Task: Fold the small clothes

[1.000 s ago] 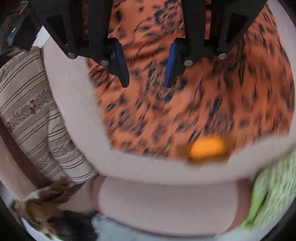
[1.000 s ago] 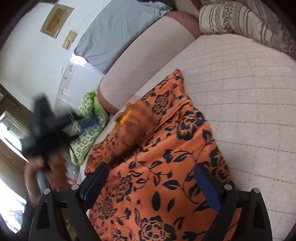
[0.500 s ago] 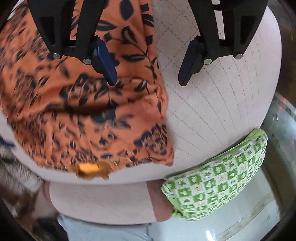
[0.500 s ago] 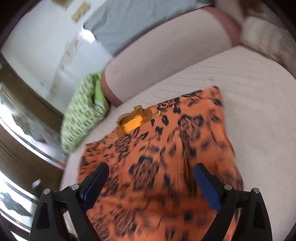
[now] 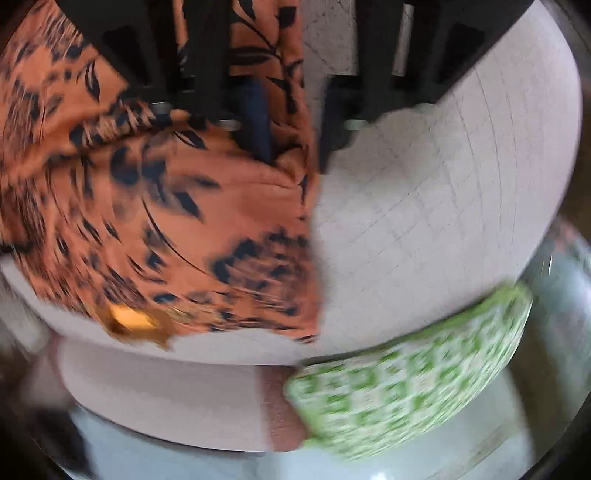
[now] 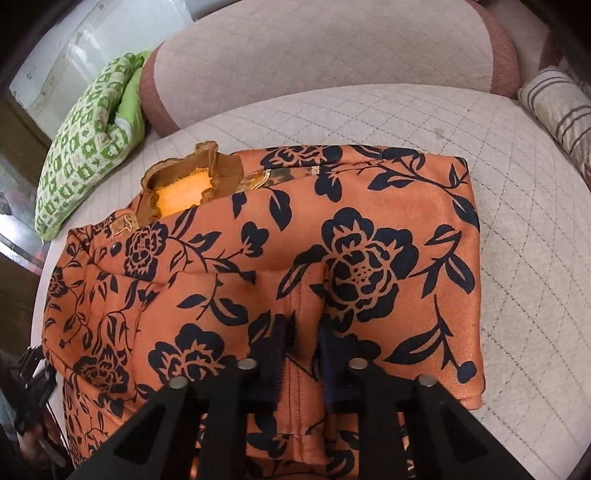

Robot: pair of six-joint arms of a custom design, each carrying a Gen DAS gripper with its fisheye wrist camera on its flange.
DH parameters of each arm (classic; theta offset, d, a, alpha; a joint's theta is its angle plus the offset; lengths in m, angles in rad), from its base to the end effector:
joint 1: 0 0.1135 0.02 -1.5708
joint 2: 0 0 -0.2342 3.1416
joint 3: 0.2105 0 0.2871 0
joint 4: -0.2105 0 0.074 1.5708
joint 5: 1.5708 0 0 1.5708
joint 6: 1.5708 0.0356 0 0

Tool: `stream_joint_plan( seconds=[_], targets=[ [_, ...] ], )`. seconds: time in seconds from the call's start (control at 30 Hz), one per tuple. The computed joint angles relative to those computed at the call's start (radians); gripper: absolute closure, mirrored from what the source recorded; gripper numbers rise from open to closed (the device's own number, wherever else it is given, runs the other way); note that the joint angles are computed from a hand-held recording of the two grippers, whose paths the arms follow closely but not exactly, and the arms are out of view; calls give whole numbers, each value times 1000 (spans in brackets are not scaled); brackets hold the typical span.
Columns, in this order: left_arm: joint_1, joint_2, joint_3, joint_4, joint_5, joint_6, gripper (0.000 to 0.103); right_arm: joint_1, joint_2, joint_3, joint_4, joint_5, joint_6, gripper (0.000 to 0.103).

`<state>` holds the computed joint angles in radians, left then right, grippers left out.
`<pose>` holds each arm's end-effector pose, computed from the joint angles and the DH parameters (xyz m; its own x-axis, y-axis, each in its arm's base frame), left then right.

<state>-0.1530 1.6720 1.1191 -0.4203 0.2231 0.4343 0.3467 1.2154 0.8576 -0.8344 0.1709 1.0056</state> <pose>0.3697 -0.0650 0.1602 -0.6269 0.5119 -0.5874 0.5902 0.8041 0.0708 0.2492 0.0836 0.1896 -0.7009 0.6316 -0.3314 0.5903 0.7744 0.2275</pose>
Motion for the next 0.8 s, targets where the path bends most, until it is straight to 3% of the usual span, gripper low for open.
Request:
stream_joint_plan(
  seconds=[0.1, 0.2, 0.23, 0.3, 0.4, 0.5, 0.6, 0.67, 0.73, 0.8],
  targets=[
    [59, 36, 66, -39, 87, -115, 93, 27, 16, 66, -15, 37, -17, 93],
    [93, 29, 65, -25, 127, -163, 93, 76, 3, 193, -60, 196, -37, 94],
    [105, 40, 73, -29, 139, -188, 93, 109, 7, 262, -98, 299, -39, 94],
    [123, 91, 120, -80, 176, -222, 93, 146, 31, 323, -138, 415, -47, 94],
    [119, 141, 157, -123, 165, -214, 87, 101, 74, 252, -117, 375, -41, 94],
    [114, 136, 162, -149, 147, -180, 81, 15, 144, 95, -8, 156, -15, 93],
    [121, 102, 178, -212, 131, -117, 81, 65, 134, 38, 42, 198, -6, 93],
    [146, 47, 169, -231, 178, -64, 76, 48, 92, 29, 50, 177, -16, 93],
    [159, 13, 187, -235, 234, -44, 53, 29, 73, 34, 57, 158, -45, 92],
    [155, 72, 283, -273, 289, -45, 45, 20, 62, 29, 72, 141, -51, 91]
  ],
)
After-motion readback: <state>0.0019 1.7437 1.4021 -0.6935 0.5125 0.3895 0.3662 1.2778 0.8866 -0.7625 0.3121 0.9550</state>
